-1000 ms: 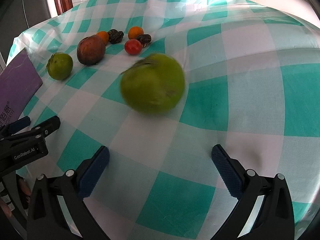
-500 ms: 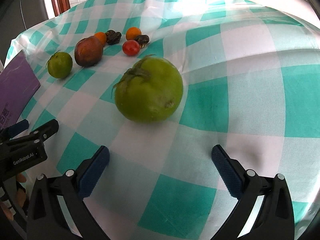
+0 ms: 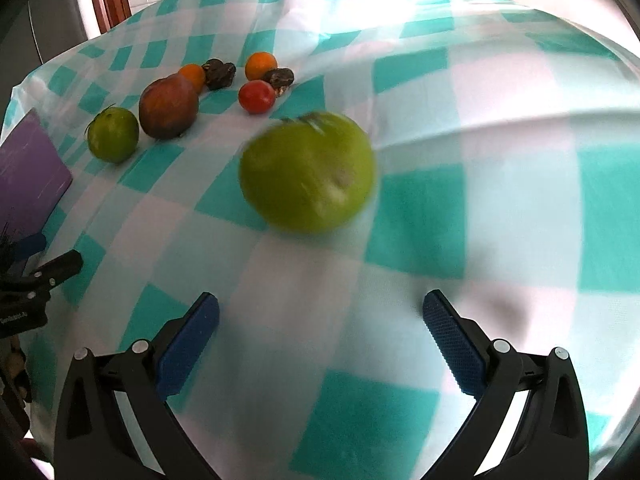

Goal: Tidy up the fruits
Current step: 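Grasp a green tomato with the left tool while the right tool grasps another, then carry both green tomatoes into the purple-rimmed white box with both tools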

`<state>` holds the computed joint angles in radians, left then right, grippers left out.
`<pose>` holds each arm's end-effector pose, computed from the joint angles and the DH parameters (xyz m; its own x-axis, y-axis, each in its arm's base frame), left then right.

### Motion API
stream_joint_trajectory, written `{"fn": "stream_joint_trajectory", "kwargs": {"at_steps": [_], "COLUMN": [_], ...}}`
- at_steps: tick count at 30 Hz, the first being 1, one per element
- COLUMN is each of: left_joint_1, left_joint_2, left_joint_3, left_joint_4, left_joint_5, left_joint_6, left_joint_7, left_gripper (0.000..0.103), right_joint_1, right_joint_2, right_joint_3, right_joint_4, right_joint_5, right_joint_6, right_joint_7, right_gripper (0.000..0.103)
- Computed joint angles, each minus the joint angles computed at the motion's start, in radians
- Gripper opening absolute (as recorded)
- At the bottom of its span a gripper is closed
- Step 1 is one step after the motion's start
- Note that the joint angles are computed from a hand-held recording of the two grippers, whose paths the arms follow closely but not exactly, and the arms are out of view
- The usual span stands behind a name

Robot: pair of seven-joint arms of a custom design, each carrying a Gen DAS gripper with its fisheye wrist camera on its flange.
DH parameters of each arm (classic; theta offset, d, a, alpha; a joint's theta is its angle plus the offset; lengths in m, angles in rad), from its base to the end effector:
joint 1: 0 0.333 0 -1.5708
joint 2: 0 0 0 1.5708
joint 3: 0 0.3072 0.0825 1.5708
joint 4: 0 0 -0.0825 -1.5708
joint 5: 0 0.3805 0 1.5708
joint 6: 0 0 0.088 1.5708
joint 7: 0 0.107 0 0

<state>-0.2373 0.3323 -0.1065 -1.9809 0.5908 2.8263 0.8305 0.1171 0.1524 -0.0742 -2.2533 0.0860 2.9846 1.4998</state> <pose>0.5925 -0.2376 0.3458 -0.0993 -0.9949 -0.0179 -0.8321 0.0929 -0.5468 0.5764 0.0195 0.3562 0.0394 -0.9992 -0.0076 -0.8361 -0.0288 -0.5478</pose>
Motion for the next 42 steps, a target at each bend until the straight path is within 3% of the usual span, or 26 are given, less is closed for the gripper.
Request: {"fn": "stream_joint_trajectory", "kwargs": {"at_steps": [4, 8, 16, 19, 20, 22, 23, 26, 31, 36, 42], "left_joint_1": [0.019, -0.002, -0.017, -0.013, -0.006, 0.027, 0.011, -0.009, -0.026, -0.023, -0.037], "left_joint_2": [0.074, 0.170, 0.355, 0.368, 0.368, 0.359, 0.354, 0.313, 0.151, -0.026, -0.160], "left_joint_3": [-0.027, -0.009, 0.001, -0.002, -0.009, -0.052, -0.037, -0.017, -0.010, -0.064, -0.123], "left_joint_4": [0.109, 0.265, 0.559, 0.576, 0.572, 0.545, 0.544, 0.482, 0.256, 0.015, -0.143], "left_joint_5": [-0.061, -0.100, -0.155, -0.164, -0.170, -0.198, -0.188, -0.181, -0.175, -0.194, -0.254], "left_joint_6": [-0.038, -0.101, -0.187, -0.173, -0.159, -0.102, -0.113, -0.102, -0.089, -0.099, -0.115], "left_joint_7": [0.089, 0.089, 0.156, 0.190, 0.211, 0.301, 0.311, 0.307, 0.222, 0.173, 0.136], "left_gripper": [0.102, 0.102, 0.098, 0.089, 0.081, 0.064, 0.063, 0.063, 0.063, 0.063, 0.063], "right_joint_1": [0.041, 0.083, 0.087, 0.096, 0.104, 0.115, 0.082, 0.058, 0.017, -0.028, -0.026], "right_joint_2": [0.092, 0.153, 0.142, 0.135, 0.131, 0.114, 0.107, 0.074, -0.034, -0.177, -0.335], "right_joint_3": [-0.042, -0.085, -0.088, -0.099, -0.110, -0.135, -0.102, -0.076, -0.022, 0.041, 0.017], "right_joint_4": [0.131, 0.219, 0.203, 0.191, 0.183, 0.156, 0.152, 0.113, -0.013, -0.147, -0.256], "right_joint_5": [-0.054, -0.101, -0.143, -0.158, -0.171, -0.213, -0.171, -0.160, -0.115, 0.103, 0.269], "right_joint_6": [-0.026, -0.062, -0.055, -0.042, -0.034, -0.013, -0.018, -0.024, -0.040, -0.116, -0.235], "right_joint_7": [0.099, 0.197, 0.244, 0.274, 0.294, 0.345, 0.300, 0.253, 0.153, -0.121, -0.309], "right_gripper": [0.099, 0.097, 0.090, 0.084, 0.081, 0.065, 0.065, 0.064, 0.064, 0.064, 0.064]}}
